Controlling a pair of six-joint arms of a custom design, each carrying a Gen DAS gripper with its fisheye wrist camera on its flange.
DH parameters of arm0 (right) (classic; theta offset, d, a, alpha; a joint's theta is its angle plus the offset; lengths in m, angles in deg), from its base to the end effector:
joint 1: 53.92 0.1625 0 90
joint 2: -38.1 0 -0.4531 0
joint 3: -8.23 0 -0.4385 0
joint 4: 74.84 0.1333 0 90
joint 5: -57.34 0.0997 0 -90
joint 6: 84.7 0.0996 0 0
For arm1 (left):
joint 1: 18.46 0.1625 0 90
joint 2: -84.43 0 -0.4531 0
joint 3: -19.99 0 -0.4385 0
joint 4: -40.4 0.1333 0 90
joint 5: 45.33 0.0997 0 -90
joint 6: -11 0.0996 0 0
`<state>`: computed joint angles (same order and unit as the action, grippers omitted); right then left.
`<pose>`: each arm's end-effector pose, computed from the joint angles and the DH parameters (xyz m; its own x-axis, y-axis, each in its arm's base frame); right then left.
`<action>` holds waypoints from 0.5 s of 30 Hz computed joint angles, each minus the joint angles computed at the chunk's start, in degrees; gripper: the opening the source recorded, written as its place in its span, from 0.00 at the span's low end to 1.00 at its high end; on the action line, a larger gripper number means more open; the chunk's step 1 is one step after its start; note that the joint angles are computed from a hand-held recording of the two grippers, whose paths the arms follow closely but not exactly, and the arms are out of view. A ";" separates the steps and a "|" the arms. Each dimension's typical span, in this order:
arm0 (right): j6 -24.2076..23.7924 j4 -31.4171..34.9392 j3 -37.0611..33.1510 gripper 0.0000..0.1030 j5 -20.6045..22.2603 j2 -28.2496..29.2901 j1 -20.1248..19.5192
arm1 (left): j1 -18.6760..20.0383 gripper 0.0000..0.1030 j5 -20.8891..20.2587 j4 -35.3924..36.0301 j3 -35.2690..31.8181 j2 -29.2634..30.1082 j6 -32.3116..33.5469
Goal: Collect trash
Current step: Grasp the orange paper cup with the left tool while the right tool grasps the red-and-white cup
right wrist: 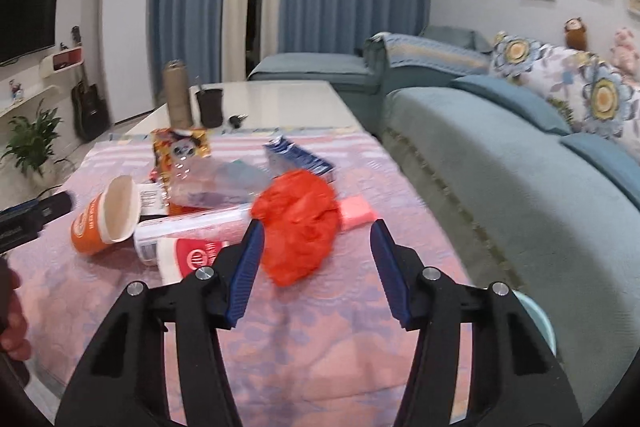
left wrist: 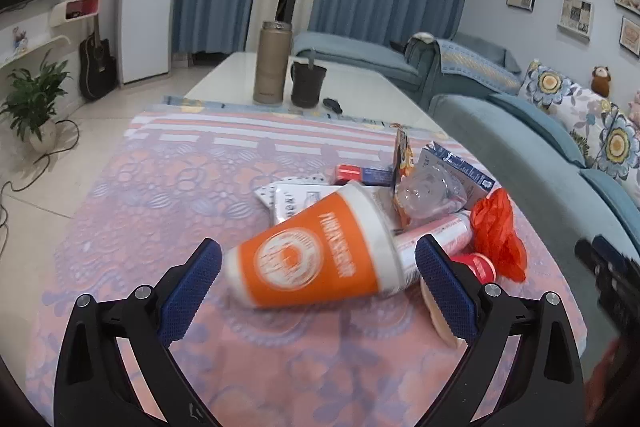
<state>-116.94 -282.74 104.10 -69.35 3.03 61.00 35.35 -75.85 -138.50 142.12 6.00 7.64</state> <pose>0.3644 -0.6092 0.0804 -0.6718 -0.1638 0.7224 -0.6943 0.4791 -0.5370 -0.1267 -0.5442 0.3385 -0.7938 -0.2265 -0.5644 0.3702 0.5564 -0.7439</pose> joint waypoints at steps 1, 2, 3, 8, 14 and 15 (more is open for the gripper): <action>0.16 0.78 -0.37 0.49 0.34 0.41 0.03 | 0.48 0.91 0.28 1.89 -1.67 1.45 -1.03; 0.58 1.96 -0.56 0.48 0.86 0.63 0.00 | 0.94 0.91 0.69 2.94 -2.90 2.62 -1.59; 0.94 2.88 -0.63 0.45 1.19 0.68 -0.05 | 1.27 0.91 1.92 5.05 -4.30 3.87 -3.07; 1.19 6.17 -1.05 0.45 2.42 1.47 -0.18 | 2.26 0.81 6.08 16.11 -8.26 6.24 -11.59; 2.64 11.89 -1.33 0.45 5.39 1.52 -0.73 | 2.43 0.57 4.60 15.13 -6.40 4.11 -10.73; 3.20 12.93 -1.41 0.45 5.93 1.41 -0.85 | 2.13 0.49 4.11 13.74 -5.67 3.47 -10.03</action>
